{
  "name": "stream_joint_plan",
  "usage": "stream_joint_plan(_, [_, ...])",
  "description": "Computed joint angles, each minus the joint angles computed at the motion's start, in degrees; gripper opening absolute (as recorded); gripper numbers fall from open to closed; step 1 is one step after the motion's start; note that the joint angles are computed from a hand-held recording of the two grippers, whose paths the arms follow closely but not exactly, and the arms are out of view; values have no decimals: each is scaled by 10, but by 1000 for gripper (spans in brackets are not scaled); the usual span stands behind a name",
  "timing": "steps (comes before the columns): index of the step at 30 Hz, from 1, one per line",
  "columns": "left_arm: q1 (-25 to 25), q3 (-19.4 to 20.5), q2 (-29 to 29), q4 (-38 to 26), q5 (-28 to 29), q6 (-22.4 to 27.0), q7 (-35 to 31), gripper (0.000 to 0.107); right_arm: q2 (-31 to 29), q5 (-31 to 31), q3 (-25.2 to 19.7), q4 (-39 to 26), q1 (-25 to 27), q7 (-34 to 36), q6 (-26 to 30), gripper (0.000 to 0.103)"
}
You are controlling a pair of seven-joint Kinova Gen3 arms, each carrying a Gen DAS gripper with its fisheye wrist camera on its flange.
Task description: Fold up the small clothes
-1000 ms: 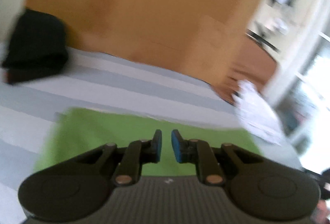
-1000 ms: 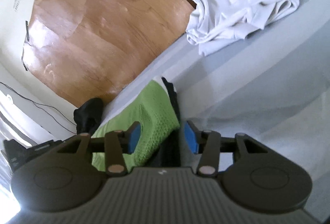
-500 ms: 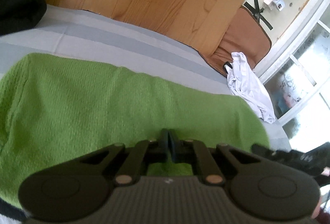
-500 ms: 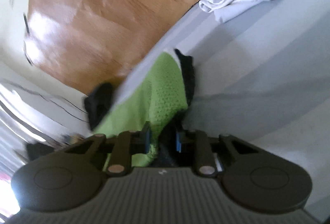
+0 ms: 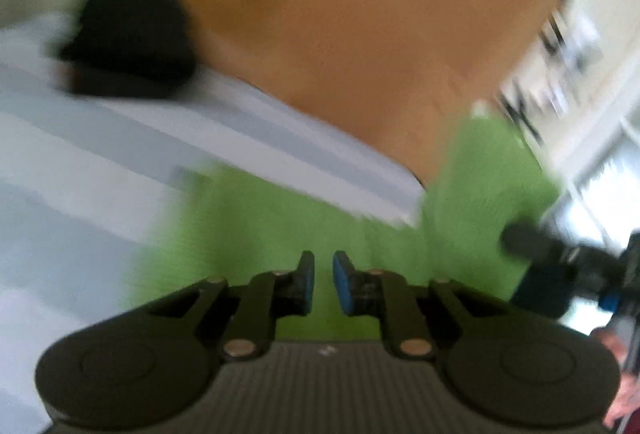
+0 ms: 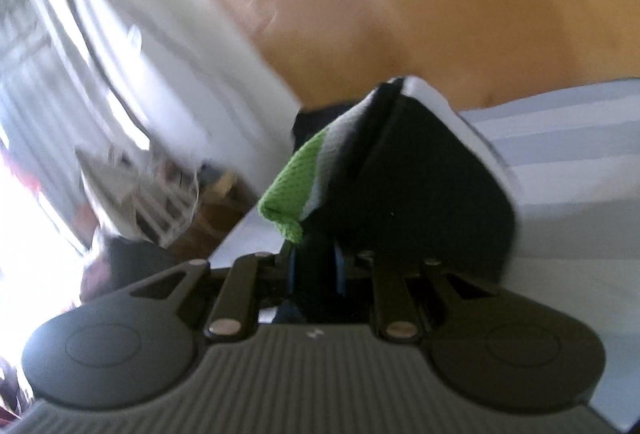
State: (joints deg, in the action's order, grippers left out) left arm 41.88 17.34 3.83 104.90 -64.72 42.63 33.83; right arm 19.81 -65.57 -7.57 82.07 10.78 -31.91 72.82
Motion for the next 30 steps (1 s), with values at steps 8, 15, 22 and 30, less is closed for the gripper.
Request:
stream_joint_plan(8, [-15, 65, -84, 90, 6, 139, 144, 14, 58, 121, -43, -47, -118, -36, -67, 28])
stream_joint_plan(15, [-66, 59, -77, 94, -43, 31, 108, 21, 21, 75, -68, -21, -37, 74, 11, 60])
stream_joint_plan(22, [-60, 36, -21, 30, -54, -5, 7, 30, -16, -13, 4, 24, -32, 94, -87, 36])
stream_joint_plan(30, [-15, 12, 45, -75, 64, 103, -157, 16, 60, 127, 92, -87, -195, 14, -143, 31])
